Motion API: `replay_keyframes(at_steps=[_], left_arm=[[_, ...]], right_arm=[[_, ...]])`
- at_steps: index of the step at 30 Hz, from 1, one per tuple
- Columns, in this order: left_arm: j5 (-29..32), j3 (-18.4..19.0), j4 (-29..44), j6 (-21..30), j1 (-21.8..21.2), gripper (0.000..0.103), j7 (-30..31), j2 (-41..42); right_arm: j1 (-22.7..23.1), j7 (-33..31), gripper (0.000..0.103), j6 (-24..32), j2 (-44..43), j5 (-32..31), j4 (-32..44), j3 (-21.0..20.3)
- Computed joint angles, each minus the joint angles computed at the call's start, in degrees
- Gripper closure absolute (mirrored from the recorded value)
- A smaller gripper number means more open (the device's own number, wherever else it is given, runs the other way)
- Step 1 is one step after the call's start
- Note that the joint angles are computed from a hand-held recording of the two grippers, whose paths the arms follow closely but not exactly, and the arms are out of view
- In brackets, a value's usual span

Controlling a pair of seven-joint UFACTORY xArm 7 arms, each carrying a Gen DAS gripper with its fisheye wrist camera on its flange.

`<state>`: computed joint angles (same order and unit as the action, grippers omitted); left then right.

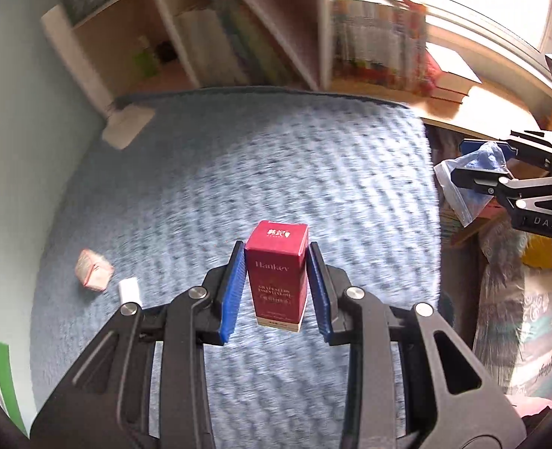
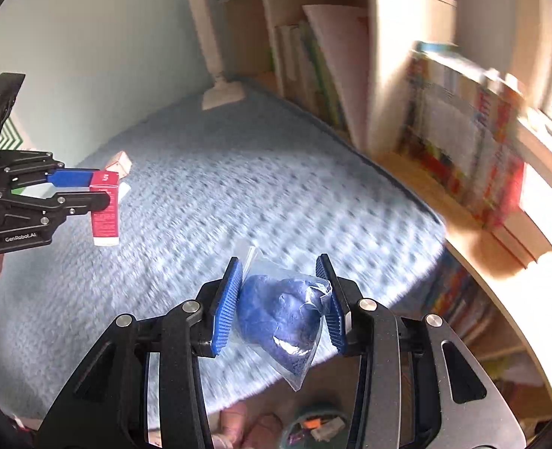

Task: Collect trash
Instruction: 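Carry the red box and blue bag with both tools to the wastebasket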

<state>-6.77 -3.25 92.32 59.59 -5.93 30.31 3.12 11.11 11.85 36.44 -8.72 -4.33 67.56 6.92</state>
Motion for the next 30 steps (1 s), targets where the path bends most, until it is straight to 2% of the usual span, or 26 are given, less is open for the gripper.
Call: replay_keyframes(at_steps=[8,18,30], left_arm=[[-0.3,-4.1,-2.7,-0.1,-6.1,0.073,0.9,-0.9],[-1.3,-7.5,-4.5,1.8,-13.2,0.073,1.7,-1.4],[-0.8,-10.8,-14.5,3.3,-20.4,0.073,4.0,-2.9]], right_arm=[[-4.5,4.1,0.061,1.5,-17.3,0.6,-16.4,-2.1],[-9.3,7.5,0.061,5.6,-32.9,1.7,-28.8,-3.2],[-13.0,15.6,0.061,16.7,-55.8,5.1,-48.3,-4.5]])
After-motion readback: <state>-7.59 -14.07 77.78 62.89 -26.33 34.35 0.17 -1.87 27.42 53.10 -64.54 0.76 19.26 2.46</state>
